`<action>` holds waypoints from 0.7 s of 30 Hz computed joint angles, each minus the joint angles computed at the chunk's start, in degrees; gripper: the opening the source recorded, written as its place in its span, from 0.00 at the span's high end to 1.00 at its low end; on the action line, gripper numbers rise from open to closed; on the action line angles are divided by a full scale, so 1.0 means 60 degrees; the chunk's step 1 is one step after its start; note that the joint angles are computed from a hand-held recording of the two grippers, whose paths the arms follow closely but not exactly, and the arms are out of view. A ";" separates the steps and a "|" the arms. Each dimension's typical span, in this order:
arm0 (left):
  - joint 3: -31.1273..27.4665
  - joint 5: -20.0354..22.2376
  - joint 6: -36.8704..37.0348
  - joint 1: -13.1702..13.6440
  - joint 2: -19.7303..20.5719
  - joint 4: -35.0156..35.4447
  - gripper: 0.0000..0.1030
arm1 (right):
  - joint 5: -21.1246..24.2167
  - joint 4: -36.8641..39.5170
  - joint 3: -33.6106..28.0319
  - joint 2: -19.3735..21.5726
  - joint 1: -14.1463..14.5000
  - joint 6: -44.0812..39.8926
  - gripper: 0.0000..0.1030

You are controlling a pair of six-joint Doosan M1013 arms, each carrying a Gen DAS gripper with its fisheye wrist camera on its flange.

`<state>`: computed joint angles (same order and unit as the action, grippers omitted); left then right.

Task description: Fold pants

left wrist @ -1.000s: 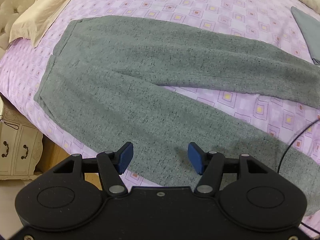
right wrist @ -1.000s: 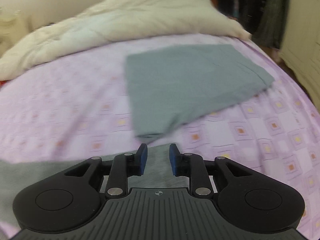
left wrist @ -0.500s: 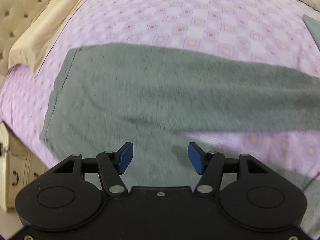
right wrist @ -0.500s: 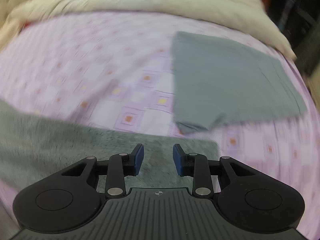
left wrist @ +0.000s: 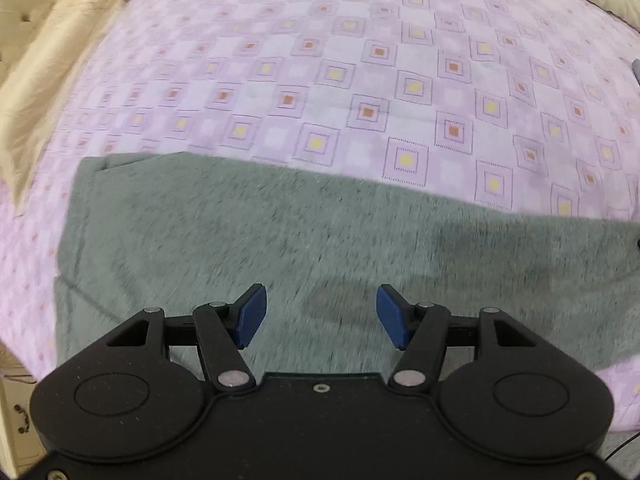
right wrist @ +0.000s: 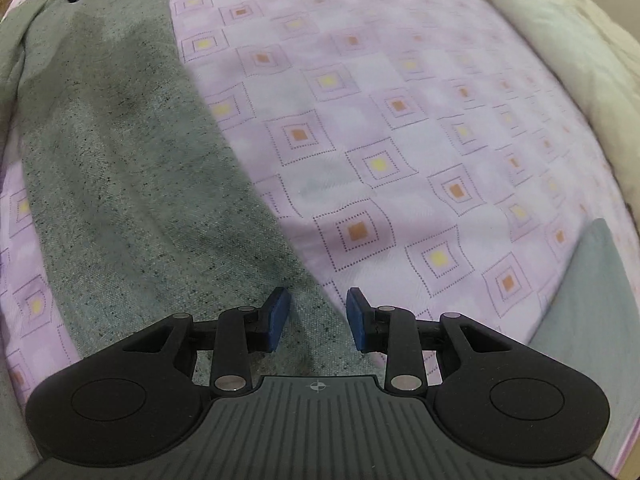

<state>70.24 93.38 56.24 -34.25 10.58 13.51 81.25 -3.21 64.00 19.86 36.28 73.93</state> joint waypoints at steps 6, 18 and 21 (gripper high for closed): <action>-0.0263 -0.0168 0.0060 0.0652 0.0413 -0.1097 0.37 | 0.1112 -0.0187 -0.0694 0.0408 0.0218 0.1461 0.89; -0.1036 -0.0128 -0.0381 0.1295 0.1233 -0.2110 0.37 | -0.0419 -0.2063 0.0577 -0.1150 0.1603 0.1802 0.95; -0.1111 0.0010 -0.0311 0.1334 0.1365 -0.2261 0.37 | -0.0392 -0.2081 0.0824 -0.1382 0.2005 0.1810 0.95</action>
<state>63.57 93.44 54.37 -26.25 18.77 -0.05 78.90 -15.69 68.94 11.57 48.31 84.79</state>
